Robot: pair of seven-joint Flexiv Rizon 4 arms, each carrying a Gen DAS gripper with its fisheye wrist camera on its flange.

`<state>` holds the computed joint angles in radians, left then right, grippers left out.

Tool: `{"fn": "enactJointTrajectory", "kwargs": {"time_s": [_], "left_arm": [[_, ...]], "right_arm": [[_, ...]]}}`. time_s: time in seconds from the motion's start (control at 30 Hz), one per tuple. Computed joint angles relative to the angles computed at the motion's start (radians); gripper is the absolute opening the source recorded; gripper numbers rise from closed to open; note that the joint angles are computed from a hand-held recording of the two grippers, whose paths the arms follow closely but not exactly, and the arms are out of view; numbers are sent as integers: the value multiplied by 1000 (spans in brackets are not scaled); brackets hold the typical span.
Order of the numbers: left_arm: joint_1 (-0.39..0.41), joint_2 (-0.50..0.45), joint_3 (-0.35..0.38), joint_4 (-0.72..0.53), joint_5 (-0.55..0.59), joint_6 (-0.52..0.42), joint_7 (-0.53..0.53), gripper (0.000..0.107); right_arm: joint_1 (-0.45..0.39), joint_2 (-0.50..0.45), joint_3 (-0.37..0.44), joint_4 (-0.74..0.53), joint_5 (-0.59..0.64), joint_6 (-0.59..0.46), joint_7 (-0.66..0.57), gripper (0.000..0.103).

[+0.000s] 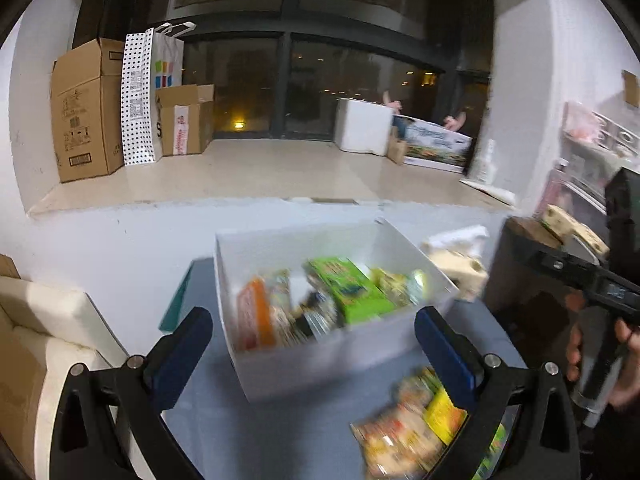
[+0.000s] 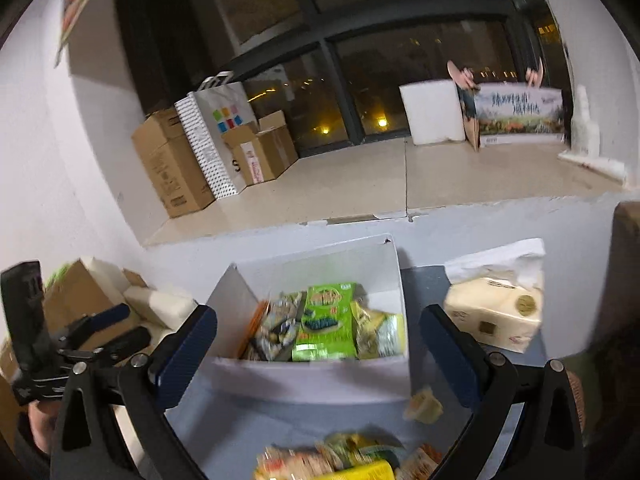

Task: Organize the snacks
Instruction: 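Release both snacks into the white box and pull both tools back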

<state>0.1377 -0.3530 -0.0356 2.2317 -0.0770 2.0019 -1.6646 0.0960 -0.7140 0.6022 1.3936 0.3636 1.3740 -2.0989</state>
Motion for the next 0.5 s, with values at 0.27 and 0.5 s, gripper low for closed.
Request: {"fn": "enactJointTrajectory", "kwargs": {"time_s": [0.27, 0.5], "left_arm": [[-115, 4, 11, 196, 3, 196, -78, 103], [-182, -25, 8, 251, -21, 236, -116, 103]], "right_arm": [[-129, 53, 107, 265, 28, 224, -101, 103], [-163, 9, 100, 372, -8, 285, -26, 103]]}}
